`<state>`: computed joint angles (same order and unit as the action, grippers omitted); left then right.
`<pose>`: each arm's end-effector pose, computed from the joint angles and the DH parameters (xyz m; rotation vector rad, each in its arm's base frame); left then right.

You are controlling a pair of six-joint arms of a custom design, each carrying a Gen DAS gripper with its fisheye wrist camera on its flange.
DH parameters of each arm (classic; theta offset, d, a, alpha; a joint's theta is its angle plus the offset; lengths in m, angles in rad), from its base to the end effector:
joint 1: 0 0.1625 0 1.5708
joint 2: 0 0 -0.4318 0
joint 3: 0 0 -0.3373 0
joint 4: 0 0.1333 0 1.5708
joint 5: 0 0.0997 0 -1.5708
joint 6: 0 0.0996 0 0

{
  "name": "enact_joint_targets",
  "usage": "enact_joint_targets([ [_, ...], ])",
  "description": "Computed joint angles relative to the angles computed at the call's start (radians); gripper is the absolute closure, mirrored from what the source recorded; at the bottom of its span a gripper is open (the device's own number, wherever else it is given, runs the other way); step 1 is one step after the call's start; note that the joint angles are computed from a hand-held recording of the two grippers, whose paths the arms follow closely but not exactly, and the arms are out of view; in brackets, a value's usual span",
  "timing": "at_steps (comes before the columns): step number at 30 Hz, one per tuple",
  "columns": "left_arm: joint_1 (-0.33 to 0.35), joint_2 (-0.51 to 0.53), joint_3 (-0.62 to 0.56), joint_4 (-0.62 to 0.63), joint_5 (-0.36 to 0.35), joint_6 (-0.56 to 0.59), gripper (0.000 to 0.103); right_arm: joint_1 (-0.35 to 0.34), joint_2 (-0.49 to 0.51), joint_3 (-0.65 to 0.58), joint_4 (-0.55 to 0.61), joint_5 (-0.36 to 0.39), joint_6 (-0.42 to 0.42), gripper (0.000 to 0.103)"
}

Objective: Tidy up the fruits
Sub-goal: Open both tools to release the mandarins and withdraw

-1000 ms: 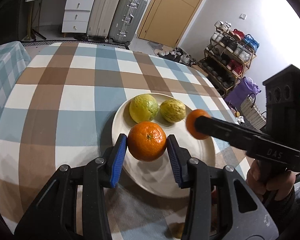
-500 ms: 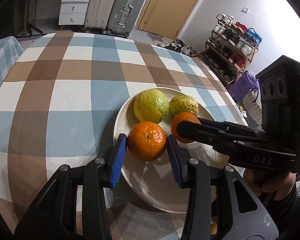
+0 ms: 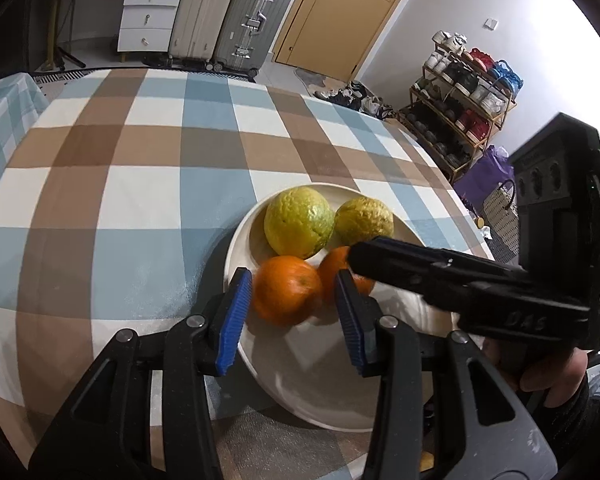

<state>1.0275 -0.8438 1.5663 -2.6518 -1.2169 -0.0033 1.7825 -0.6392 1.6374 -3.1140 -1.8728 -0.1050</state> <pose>-0.2007 -0.6570 0.2096 0.6668 2.7533 -0.6306 0.2409 -0.6273 0.1070 0.3200 -2.7496 0.7942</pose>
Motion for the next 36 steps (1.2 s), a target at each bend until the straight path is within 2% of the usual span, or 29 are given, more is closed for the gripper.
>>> enact_joint_targets([
  [1, -0.004, -0.005, 0.002, 0.012, 0.004, -0.007, 0.064, 0.001, -0.004, 0.006, -0.014, 0.007, 0.0, 0.052],
  [3, -0.012, -0.02, 0.018, 0.006, 0.007, -0.015, 0.064, 0.006, -0.019, 0.032, -0.052, 0.012, -0.001, 0.042],
  [8, -0.049, -0.066, 0.087, -0.025, 0.046, -0.02, 0.061, 0.021, -0.062, 0.11, -0.133, 0.01, -0.012, 0.037],
  [10, -0.068, -0.088, 0.121, -0.038, 0.063, -0.025, 0.06, 0.026, -0.081, 0.146, -0.161, 0.01, -0.01, 0.028],
  [11, -0.077, -0.098, 0.136, -0.045, 0.071, -0.027, 0.06, 0.029, -0.093, 0.166, -0.173, 0.006, -0.009, 0.016],
  [12, -0.088, -0.109, 0.155, -0.052, 0.081, -0.033, 0.059, 0.032, -0.099, 0.184, -0.193, -0.001, -0.009, 0.009],
  [20, -0.169, -0.184, 0.279, -0.099, 0.136, -0.073, 0.048, 0.053, -0.175, 0.338, -0.339, -0.018, -0.008, 0.007],
  [24, -0.216, -0.222, 0.351, -0.13, 0.179, -0.098, 0.031, 0.076, -0.199, 0.413, -0.433, -0.046, -0.019, 0.003],
  [27, -0.244, -0.25, 0.402, -0.15, 0.197, -0.119, 0.025, 0.091, -0.211, 0.475, -0.52, -0.053, -0.037, 0.002],
  [34, -0.287, -0.299, 0.489, -0.138, 0.215, -0.182, 0.02, 0.128, -0.209, 0.571, -0.649, -0.087, -0.088, 0.0],
  [36, -0.3, -0.302, 0.505, -0.131, 0.24, -0.194, 0.019, 0.136, -0.206, 0.594, -0.673, -0.096, -0.101, 0.0],
])
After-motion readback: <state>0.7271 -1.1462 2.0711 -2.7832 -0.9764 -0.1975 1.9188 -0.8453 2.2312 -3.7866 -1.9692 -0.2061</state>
